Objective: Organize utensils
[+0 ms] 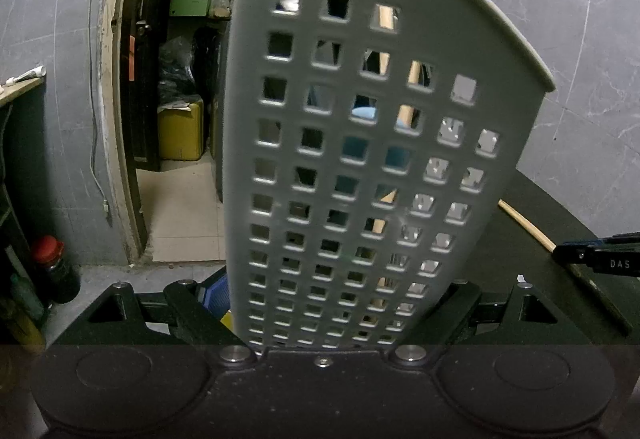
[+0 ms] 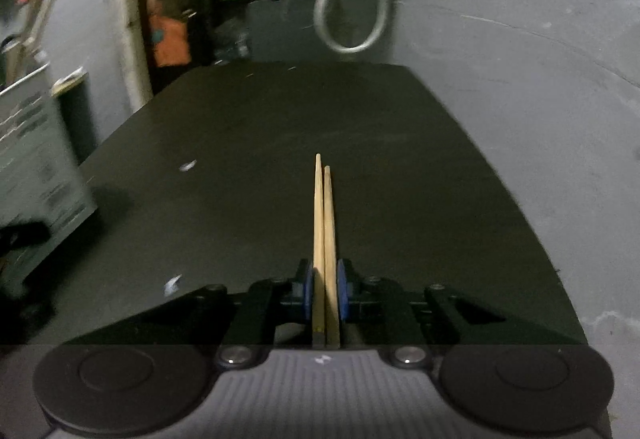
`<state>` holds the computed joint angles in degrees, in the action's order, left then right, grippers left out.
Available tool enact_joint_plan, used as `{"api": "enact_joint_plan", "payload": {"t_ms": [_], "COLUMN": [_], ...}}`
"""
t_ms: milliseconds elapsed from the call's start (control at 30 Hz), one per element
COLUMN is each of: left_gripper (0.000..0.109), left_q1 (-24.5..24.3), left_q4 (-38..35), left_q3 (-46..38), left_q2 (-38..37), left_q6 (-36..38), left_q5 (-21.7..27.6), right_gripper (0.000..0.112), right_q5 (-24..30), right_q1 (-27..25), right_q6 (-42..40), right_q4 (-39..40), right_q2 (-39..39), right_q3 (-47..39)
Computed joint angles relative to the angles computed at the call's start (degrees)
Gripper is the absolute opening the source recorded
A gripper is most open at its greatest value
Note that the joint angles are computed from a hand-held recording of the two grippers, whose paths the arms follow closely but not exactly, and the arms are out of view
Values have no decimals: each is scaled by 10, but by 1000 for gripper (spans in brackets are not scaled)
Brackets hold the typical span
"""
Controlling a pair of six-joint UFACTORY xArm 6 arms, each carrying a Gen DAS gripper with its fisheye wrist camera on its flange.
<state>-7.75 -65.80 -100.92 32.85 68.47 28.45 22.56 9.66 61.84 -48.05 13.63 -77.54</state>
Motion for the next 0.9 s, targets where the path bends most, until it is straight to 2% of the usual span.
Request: {"api": "enact_joint_plan", "payload": {"t_ms": [267, 400, 433, 467, 500, 600, 700, 800, 900], "left_gripper": [87, 88, 88, 88, 88, 88, 88, 88, 88], "left_q1": [-2, -2, -2, -2, -2, -2, -1, 0, 1], "left_q4": [3, 4, 4, 6, 6, 8, 7, 9, 8], "left_q3": [4, 1, 2, 0, 1, -3, -3, -7, -9], "left_q2": [-3, -2, -2, -1, -2, 0, 0, 3, 4], "left_q6": [-2, -3, -3, -6, -7, -10, -9, -12, -9], "left_q5": [-1, 0, -1, -1, -1, 1, 2, 4, 7], "right_gripper": [25, 58, 59, 58, 51, 17, 14, 13, 13], "right_q5": [-16, -3, 4, 9, 13, 21, 37, 82, 43], "right_q1": [-12, -9, -7, -6, -6, -12, -16, -8, -18], "right_q6": [-66, -150, -162, -182, -199, -220, -268, -283, -305], "right_q4": [65, 141, 148, 167, 182, 215, 271, 262, 318], "right_q2": [39, 66, 71, 81, 85, 95, 105, 121, 122], "right_q3": [-49, -86, -94, -109, -117, -135, -155, -194, -186]}}
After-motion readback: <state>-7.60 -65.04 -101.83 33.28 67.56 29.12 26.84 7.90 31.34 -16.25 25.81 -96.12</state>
